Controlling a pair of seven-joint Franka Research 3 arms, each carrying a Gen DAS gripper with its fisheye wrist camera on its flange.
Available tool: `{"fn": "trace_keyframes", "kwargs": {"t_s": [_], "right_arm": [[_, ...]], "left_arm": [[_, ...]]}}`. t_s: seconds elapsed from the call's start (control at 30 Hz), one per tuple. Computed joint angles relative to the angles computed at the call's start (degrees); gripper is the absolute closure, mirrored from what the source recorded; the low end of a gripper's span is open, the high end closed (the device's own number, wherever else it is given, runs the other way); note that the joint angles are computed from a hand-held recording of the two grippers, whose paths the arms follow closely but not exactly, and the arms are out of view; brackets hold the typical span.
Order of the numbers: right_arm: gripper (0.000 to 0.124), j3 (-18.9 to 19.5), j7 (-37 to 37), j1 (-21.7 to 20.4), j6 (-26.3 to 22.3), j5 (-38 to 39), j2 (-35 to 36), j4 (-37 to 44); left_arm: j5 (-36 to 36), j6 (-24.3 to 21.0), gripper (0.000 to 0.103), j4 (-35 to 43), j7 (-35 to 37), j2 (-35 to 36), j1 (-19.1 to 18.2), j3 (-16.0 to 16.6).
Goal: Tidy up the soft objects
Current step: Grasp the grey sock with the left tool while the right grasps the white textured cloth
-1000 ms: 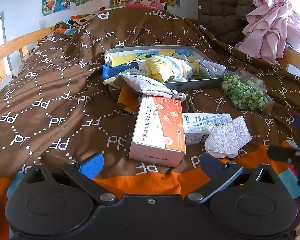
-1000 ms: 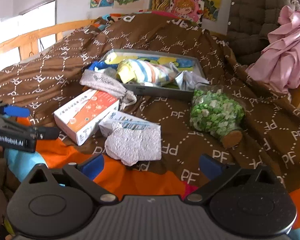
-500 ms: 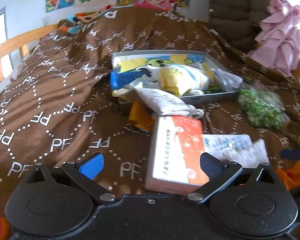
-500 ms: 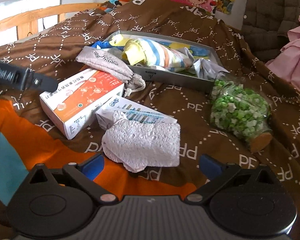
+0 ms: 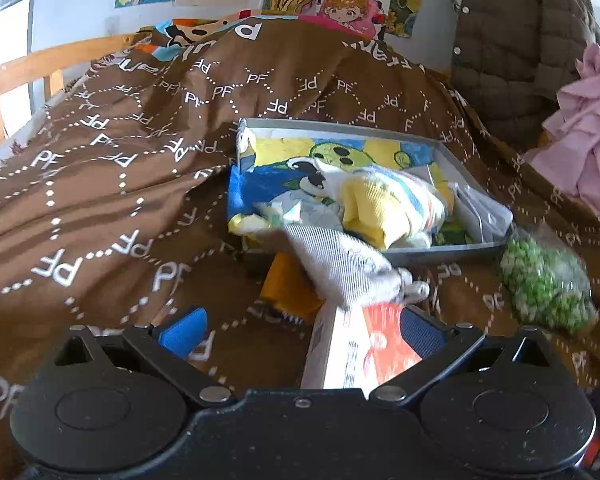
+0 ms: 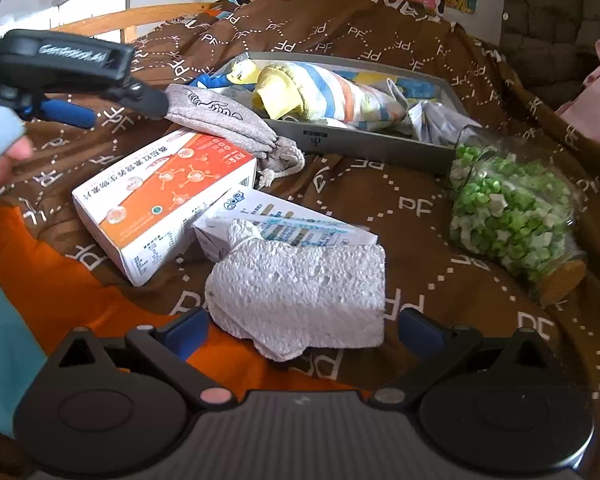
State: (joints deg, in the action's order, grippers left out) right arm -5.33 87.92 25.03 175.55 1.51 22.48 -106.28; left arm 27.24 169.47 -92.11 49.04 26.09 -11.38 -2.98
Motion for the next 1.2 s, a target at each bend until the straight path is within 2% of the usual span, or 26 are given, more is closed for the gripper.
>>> {"fn": "trace_keyframes", "kwargs": {"t_s": [0.03, 0.17, 0.2, 0.3, 0.4, 0.5, 0.53, 0.57, 0.63, 0.73, 0.8, 0.87, 1.03, 1.17, 1.2], "right_arm": [[0.021, 2.26, -1.31, -1.96, -0.35, 1.45, 0.11, 0.32], [0.021, 16.30, -10.99, -13.74, -0.59, 13.42, 0.19, 0.74], [0.021, 19.29, -13.48, -16.15, -0.33, 16.55, 0.20, 0.70], [0.021, 24.31, -18.39, -20.11, 0.35, 23.37, 0.47, 1.00], [0.021, 28.19, -22.56, -23.18, -0.09, 29.64, 0.67, 1.73], [0.023, 32.15, -27.61, -26.19, 0.20, 36.04, 0.47, 2.02], [0.024, 33.24, -29.21, -26.97, 0.21, 38.02, 0.33, 2.10], [0.025, 34.52, -31.20, -27.96, 0.13, 40.12, 0.21, 2.20], [0.030, 36.52, -35.18, -29.47, -0.17, 43.84, -0.06, 2.40], [0.040, 36.61, -38.63, -29.29, -1.86, 47.26, -0.49, 2.86], [0.053, 35.07, -39.68, -27.97, -3.65, 47.77, -0.90, 3.14], [0.063, 33.86, -41.38, -26.57, -4.22, 48.36, -1.25, 3.08], [0.086, 28.02, -42.20, -20.47, -3.03, 46.65, -1.80, 2.56], [0.102, 24.74, -42.95, -17.34, -2.83, 48.27, -2.01, 2.67], [0.106, 24.17, -43.13, -16.81, -2.90, 48.76, -2.04, 2.75]], "left_arm": [[-0.88, 0.24, 0.001, 1.27, 0.57, 1.04, 0.62, -0.75], [-7.95, -0.66, 0.001, 7.82, 6.37, 6.15, 4.94, -6.87], [-9.42, -1.28, 0.001, 9.53, 7.47, 7.39, 5.28, -7.58], [-12.37, -4.21, 0.001, 15.09, 8.99, 10.89, 4.77, -7.81], [-16.70, -4.74, 0.001, 18.19, 12.22, 13.18, 6.45, -10.83], [-19.82, -3.62, 0.014, 19.00, 13.74, 13.87, 6.95, -11.93], [-20.51, -3.67, 0.023, 19.26, 14.68, 14.03, 7.20, -12.46], [-21.13, -3.68, 0.028, 19.28, 15.83, 14.04, 7.54, -13.05], [-21.74, -3.30, 0.044, 18.55, 16.67, 13.49, 7.33, -12.75], [-24.53, -3.70, 0.067, 17.00, 20.78, 12.83, 9.75, -16.14], [-26.38, -3.16, 0.073, 15.49, 23.46, 12.26, 11.00, -17.86], [-27.62, -2.73, 0.075, 14.80, 26.19, 12.17, 11.66, -19.05], [-28.59, -2.68, 0.080, 18.20, 27.91, 14.48, 9.42, -18.10], [-26.96, -3.43, 0.085, 20.77, 26.40, 15.48, 6.07, -14.64], [-26.30, -3.35, 0.090, 20.57, 26.13, 15.26, 5.52, -13.92]]}}
